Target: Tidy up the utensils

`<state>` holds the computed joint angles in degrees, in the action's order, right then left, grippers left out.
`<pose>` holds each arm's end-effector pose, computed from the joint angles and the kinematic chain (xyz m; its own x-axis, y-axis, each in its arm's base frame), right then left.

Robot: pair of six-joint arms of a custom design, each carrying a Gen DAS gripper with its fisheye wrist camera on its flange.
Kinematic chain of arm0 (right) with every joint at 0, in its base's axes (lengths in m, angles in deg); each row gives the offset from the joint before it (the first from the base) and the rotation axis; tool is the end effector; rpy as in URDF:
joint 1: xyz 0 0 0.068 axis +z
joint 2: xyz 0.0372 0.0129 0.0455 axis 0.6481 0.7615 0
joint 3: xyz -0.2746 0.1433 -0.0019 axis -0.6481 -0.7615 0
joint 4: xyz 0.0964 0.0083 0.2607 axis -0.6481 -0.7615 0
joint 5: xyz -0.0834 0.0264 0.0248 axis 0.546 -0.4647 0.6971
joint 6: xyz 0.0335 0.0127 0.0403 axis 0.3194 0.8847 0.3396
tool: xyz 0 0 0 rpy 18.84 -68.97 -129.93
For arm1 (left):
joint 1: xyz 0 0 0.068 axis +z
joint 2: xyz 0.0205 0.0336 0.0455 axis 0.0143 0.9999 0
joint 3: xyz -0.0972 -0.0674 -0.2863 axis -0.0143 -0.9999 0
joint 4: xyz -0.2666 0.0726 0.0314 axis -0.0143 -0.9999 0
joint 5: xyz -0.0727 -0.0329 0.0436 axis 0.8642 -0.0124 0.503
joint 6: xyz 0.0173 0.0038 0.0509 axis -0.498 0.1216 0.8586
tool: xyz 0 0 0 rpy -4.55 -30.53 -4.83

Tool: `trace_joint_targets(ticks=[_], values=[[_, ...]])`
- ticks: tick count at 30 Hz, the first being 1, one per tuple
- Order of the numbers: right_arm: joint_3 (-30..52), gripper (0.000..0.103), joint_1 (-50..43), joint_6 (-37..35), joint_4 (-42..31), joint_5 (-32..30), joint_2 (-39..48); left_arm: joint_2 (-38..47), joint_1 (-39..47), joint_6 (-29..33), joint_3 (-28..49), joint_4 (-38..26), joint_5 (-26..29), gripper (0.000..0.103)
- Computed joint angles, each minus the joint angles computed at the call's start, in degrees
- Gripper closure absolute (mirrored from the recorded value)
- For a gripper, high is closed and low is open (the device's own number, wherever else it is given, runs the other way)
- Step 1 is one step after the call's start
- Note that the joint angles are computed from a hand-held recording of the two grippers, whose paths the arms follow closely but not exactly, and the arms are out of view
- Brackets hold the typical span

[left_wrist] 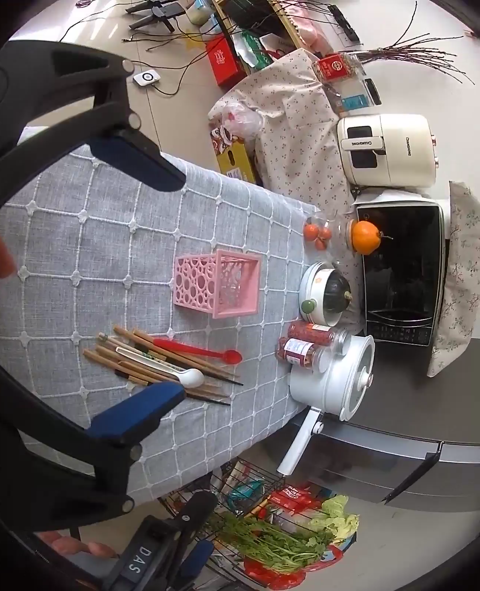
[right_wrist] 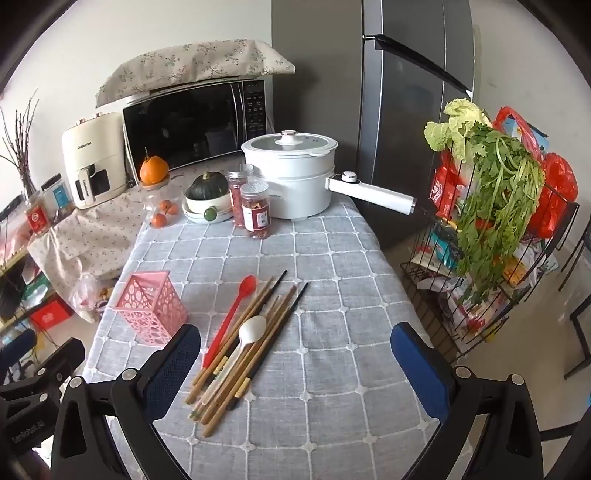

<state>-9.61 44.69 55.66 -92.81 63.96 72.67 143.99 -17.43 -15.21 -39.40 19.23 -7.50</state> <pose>0.2779 0.0194 0.2971 -0.6539 0.0628 -0.7540 0.0278 0.9979 0.0591 0.2619 -0.0773 0.2792 -0.6686 -0.1068 -0.7359 -0.0810 0.9942 -0.0707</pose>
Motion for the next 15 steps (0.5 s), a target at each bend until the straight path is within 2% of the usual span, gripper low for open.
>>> trace_joint_targets(ticks=[15], values=[[1.1, 0.000, 0.2, 0.4, -0.6, -1.4, 0.9, 0.5, -0.5, 0.8, 0.6, 0.1, -0.2, 0.001]])
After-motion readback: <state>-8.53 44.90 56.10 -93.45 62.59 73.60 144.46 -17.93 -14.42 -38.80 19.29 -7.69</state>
